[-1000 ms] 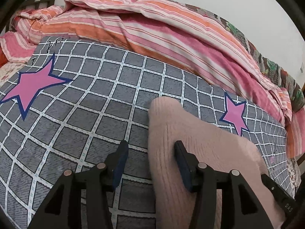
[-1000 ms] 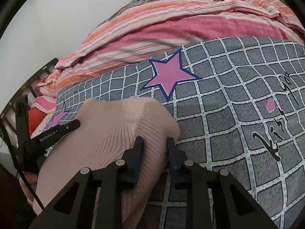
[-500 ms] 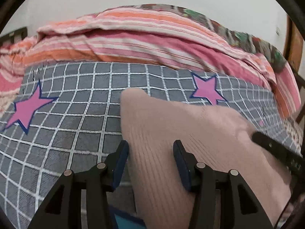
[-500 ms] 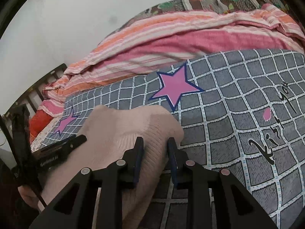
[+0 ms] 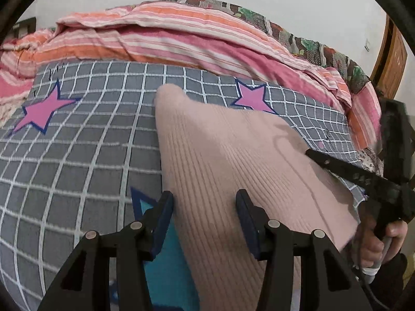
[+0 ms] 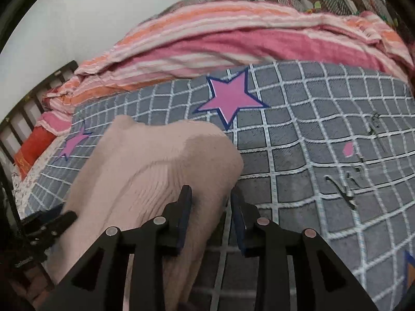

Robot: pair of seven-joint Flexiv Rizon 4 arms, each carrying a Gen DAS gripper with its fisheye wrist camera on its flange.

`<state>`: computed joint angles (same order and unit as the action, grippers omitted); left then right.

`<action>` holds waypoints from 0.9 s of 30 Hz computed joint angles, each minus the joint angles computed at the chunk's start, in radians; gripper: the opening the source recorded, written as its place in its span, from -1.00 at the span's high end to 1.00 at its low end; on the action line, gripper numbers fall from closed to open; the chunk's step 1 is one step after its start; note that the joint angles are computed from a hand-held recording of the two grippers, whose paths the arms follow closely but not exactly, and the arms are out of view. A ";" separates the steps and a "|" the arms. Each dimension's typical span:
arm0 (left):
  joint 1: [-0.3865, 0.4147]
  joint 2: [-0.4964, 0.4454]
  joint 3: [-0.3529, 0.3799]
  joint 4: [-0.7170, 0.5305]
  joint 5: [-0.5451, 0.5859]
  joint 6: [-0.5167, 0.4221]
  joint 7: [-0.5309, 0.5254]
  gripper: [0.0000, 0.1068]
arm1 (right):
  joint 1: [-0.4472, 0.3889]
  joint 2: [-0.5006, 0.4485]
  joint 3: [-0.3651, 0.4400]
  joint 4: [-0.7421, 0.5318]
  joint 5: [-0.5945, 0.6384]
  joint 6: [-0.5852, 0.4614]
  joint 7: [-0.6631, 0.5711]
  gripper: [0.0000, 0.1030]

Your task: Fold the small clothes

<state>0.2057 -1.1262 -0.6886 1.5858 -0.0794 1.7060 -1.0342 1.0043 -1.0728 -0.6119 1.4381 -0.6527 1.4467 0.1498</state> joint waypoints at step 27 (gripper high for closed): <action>-0.085 0.263 0.174 0.222 -0.065 -0.007 -0.164 -0.08 | 0.208 0.235 0.014 0.258 -0.064 -0.257 0.085 0.17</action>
